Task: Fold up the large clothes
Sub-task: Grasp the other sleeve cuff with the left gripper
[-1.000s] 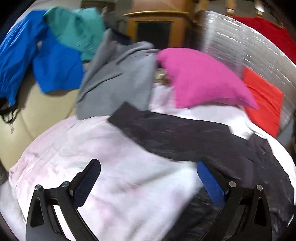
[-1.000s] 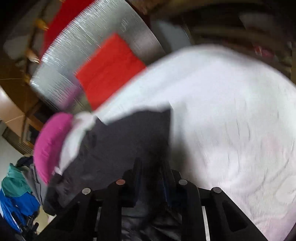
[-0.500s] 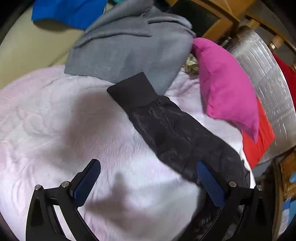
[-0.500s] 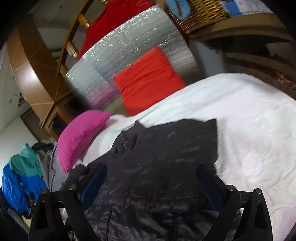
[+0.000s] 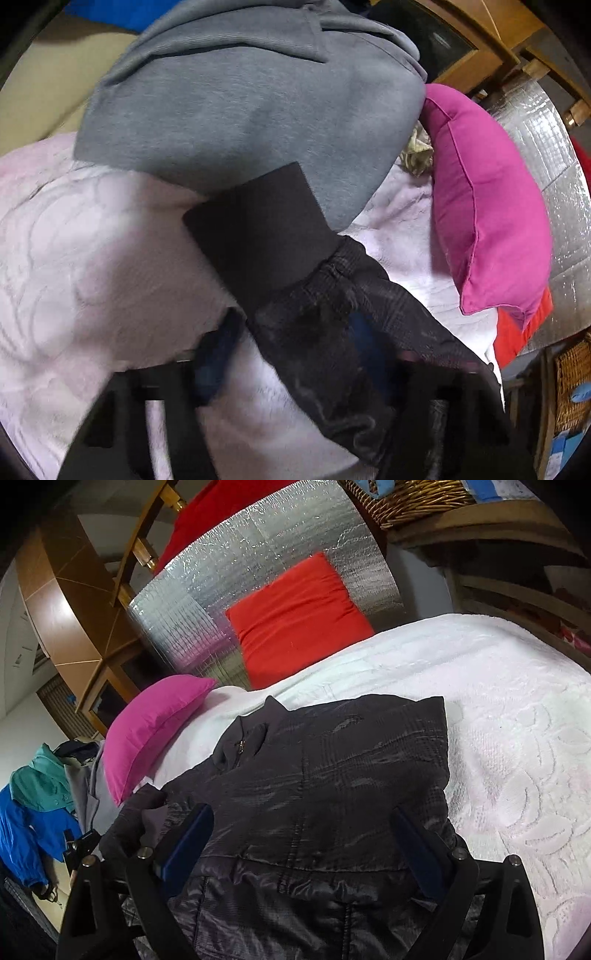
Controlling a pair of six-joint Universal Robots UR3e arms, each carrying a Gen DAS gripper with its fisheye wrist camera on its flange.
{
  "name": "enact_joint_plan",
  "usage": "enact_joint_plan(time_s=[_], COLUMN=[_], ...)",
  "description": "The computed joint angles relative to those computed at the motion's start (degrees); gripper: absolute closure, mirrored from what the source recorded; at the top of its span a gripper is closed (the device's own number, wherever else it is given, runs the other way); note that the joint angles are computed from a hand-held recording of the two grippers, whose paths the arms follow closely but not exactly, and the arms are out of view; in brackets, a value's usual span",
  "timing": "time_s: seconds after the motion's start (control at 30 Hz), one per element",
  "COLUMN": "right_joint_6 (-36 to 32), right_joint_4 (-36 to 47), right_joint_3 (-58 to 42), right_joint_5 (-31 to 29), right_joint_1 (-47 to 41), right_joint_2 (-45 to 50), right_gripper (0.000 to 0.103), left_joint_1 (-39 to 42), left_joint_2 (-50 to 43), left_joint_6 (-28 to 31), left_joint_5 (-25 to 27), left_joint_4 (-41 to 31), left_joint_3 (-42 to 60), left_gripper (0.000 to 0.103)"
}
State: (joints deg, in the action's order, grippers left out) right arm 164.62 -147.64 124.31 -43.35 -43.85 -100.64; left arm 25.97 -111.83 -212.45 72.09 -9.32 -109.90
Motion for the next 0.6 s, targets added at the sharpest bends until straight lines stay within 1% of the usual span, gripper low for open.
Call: enact_joint_plan(time_s=[0.07,0.1,0.13,0.2,0.3,0.4,0.5,0.53,0.6], right_joint_6=[0.3,0.5,0.6,0.9,1.7,3.0,5.7,6.6,7.8], right_joint_4=[-0.8,-1.3,-1.8,-2.0,-1.9,-2.3,-5.7,-6.4,-6.0], right_joint_3=[-0.1,0.1,0.2,0.4,1.0,1.5,2.3,2.5,2.1], right_joint_5=[-0.5,-0.7,-1.1,-1.1,0.3,1.2,1.5,1.6,2.7], right_joint_1=[0.5,0.7,0.8,0.6,-1.1,-2.6,-4.4,-5.0,-6.7], right_joint_2=[0.5,0.6,0.7,0.3,-1.2,-2.6,-3.5,-3.6,-3.8], right_gripper=[0.007,0.008,0.008,0.008,0.008,0.009,0.008,0.009,0.008], left_joint_1=[-1.2,-1.2,-0.5,-0.4,-2.9,-9.2,-19.1,-24.1,-32.0], left_joint_2=[-0.8,-0.9,-0.6,0.9,5.6,10.7,13.2,12.7,10.3], left_joint_6=[0.6,0.6,0.4,-0.2,0.4,1.1,2.4,3.0,3.6], left_joint_5=[2.9,2.9,1.3,0.5,1.6,5.7,12.5,15.9,21.1], left_joint_4=[-1.5,-1.5,0.1,1.8,-1.6,-5.5,-9.2,-10.7,-13.0], left_joint_3=[1.9,2.1,1.3,0.0,2.0,6.3,13.5,17.5,24.1], left_gripper=[0.063,0.073,0.078,0.083,0.086,0.087,0.087,0.087,0.087])
